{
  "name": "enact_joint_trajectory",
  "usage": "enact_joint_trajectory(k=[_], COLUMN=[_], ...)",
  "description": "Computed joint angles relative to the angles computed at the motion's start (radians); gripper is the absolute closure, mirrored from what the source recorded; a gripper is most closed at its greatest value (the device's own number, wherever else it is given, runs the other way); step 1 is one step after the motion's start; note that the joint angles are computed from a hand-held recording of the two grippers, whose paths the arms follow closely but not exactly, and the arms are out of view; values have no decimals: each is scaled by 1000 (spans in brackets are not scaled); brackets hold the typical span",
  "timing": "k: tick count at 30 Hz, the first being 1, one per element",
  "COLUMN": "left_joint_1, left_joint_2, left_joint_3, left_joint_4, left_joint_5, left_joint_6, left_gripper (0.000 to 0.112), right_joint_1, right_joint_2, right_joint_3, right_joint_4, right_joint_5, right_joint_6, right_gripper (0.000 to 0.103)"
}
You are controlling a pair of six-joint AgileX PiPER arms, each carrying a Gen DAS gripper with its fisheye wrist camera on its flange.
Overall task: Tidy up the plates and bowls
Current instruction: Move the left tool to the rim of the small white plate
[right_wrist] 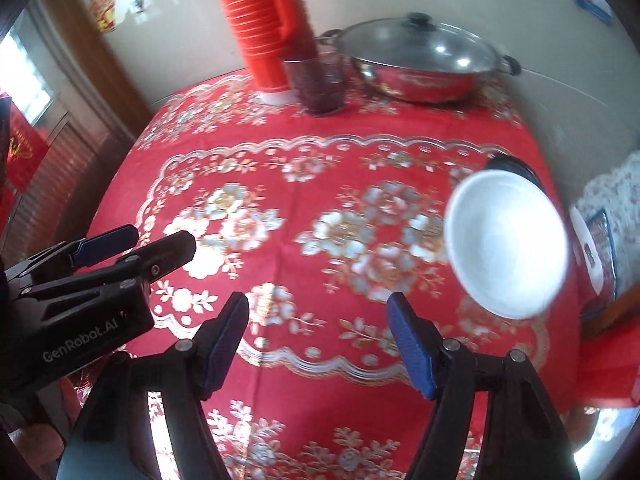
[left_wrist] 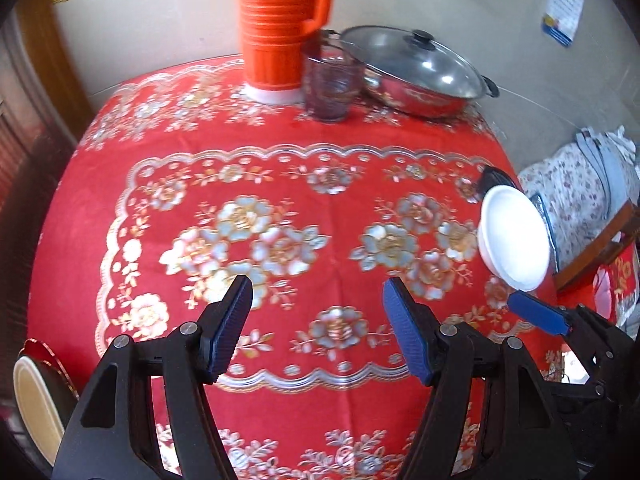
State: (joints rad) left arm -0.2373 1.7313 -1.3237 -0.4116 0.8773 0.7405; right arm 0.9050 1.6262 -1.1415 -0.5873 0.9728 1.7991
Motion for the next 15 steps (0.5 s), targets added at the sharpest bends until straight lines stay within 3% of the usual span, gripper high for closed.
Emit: enact_joint_trajectory(k=[15], left_joint_1=[-264], left_joint_2=[-31], left_joint_3=[100], left_joint_4=[67], left_joint_5=[-89], left_joint_6=[-112], left_gripper=[43], right_joint_1=[116], right_joint_2=[-257], right_joint_3=[290], right_joint_4=[9], right_joint_5=[119], right_joint_6=[264], right_gripper=[31])
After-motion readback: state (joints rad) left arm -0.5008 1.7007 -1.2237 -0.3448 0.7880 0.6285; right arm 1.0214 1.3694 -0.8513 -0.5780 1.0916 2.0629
